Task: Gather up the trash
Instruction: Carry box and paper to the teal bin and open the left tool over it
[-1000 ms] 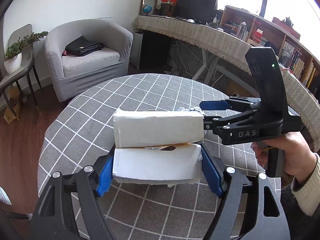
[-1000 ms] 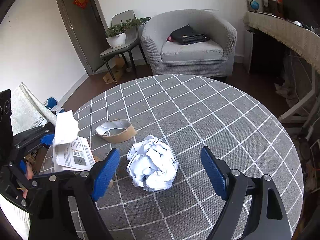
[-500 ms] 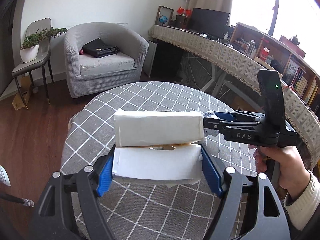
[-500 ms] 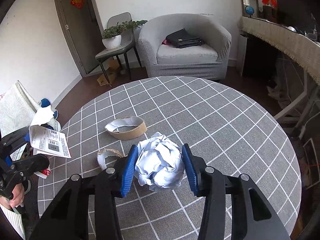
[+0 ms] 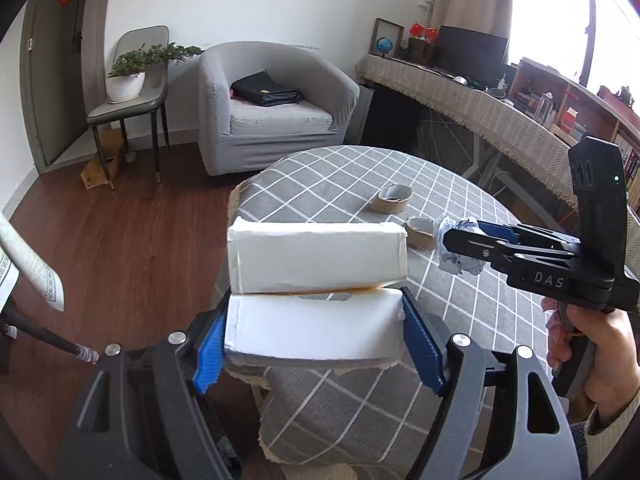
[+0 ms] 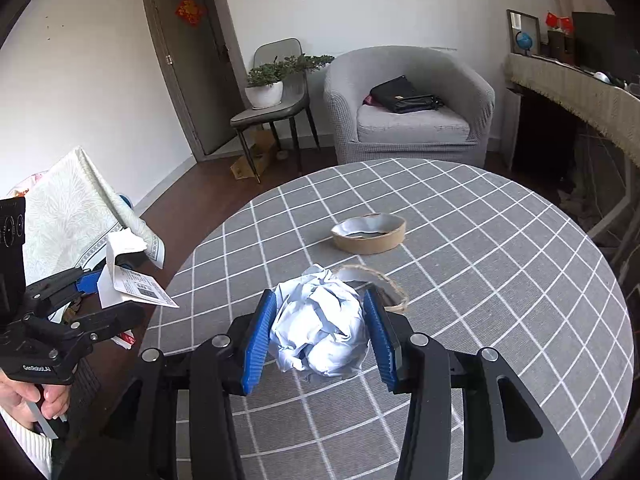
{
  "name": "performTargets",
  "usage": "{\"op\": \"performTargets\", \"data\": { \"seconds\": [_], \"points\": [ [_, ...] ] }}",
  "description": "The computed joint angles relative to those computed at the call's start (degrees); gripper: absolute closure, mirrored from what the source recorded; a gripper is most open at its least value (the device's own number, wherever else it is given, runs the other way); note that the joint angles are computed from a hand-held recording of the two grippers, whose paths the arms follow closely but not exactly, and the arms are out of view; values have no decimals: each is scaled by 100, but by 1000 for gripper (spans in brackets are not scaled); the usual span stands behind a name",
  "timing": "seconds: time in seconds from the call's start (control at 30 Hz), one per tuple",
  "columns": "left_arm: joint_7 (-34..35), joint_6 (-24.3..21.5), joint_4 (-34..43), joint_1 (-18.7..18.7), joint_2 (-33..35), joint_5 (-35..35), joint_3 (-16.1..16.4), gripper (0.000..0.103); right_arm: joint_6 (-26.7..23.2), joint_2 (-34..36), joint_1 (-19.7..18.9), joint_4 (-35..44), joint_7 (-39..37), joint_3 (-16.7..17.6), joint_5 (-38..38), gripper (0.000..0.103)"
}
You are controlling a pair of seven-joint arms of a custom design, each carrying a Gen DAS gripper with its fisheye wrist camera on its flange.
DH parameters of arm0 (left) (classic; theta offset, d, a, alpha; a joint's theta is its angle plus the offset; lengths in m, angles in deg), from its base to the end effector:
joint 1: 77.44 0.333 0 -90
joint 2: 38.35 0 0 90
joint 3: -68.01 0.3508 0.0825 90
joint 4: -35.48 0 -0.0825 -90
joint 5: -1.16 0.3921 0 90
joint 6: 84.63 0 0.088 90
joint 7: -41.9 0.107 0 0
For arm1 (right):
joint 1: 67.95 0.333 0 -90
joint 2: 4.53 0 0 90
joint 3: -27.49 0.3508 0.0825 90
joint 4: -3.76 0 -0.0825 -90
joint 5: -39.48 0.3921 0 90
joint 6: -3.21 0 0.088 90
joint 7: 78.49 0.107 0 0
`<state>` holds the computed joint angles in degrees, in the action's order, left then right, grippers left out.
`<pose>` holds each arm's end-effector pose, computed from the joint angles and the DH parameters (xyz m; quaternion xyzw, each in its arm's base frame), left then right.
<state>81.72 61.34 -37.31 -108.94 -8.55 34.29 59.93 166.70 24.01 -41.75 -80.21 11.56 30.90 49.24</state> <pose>0.6183 -0.4797 0.5753 -0.6027 0.6813 -0.3592 0.2088 0.6811 0.3637 0.5284 -0.7395 0.5147 -0.1564 0.4047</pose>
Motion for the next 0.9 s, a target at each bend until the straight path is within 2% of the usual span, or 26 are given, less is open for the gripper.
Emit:
{"op": "performTargets", "data": {
  "seconds": [0.2, 0.5, 0.73, 0.9],
  "points": [
    [-798, 1, -1317, 19, -869, 541, 116, 25, 135, -83, 292, -217, 43, 60, -106, 57],
    [-1638, -319, -2624, 430, -1748, 1015, -213, 25, 205, -95, 619, -287, 1, 271, -88, 57],
    [-1827, -265, -3424, 850, -2188, 889, -408, 25, 84, 141, 808, 26, -66, 358, -35, 57],
    [-1797, -192, -3884, 1094, -2411, 711, -460, 25, -272, 523, 964, 622, -128, 376, -69, 57]
  ]
}}
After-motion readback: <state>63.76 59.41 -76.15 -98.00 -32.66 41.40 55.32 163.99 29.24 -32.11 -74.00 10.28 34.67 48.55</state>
